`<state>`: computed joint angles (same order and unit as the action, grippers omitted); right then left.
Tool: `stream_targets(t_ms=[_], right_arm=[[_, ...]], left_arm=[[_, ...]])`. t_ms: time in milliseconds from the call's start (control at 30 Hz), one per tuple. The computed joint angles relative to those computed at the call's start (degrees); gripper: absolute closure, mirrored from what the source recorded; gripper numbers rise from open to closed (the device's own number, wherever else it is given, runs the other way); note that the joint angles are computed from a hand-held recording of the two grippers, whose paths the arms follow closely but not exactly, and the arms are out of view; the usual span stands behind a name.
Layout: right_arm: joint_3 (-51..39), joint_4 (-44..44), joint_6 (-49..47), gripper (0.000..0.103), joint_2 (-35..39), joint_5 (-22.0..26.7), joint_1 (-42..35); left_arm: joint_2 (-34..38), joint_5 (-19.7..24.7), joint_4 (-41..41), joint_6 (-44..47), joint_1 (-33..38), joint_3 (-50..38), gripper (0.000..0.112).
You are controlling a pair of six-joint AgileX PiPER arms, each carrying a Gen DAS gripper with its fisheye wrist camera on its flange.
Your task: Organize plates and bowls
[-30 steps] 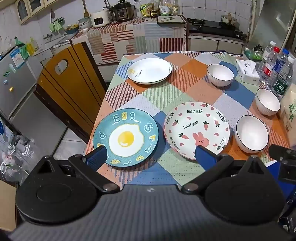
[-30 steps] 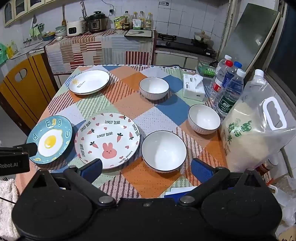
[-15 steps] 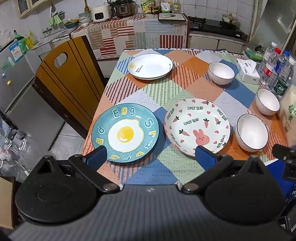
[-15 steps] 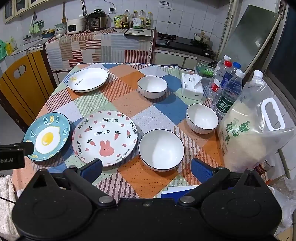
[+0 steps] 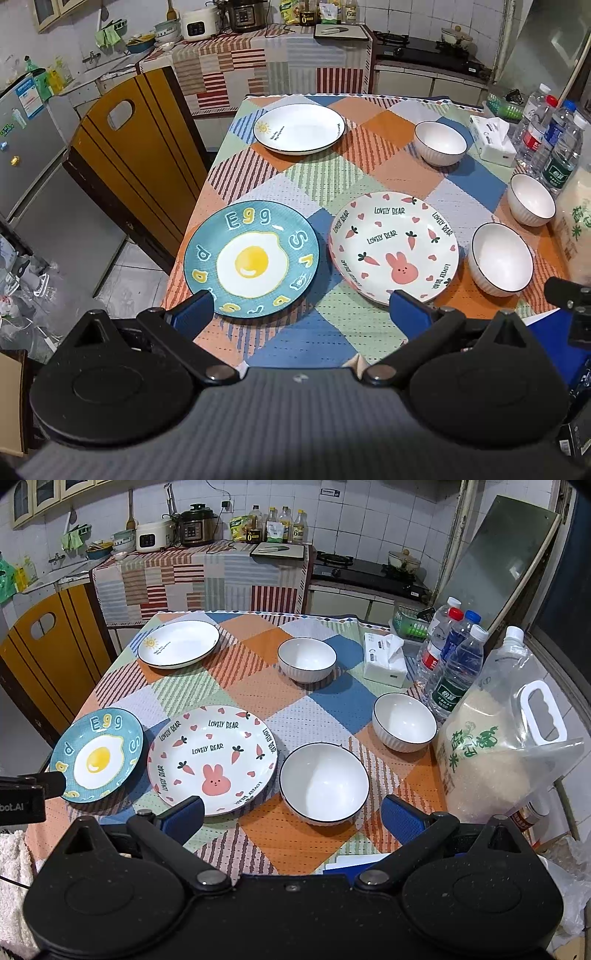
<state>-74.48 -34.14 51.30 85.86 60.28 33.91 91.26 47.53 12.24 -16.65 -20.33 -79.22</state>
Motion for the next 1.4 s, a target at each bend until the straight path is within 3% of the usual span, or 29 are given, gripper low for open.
stream_targets(t_ms=[1400], right_arm=[[0.43, 1.86, -1.58, 0.0, 1.81, -1.3, -1.32]], left_arm=[[-1.17, 1.7, -4.75, 4.33, 0.34, -0.18, 0.013]])
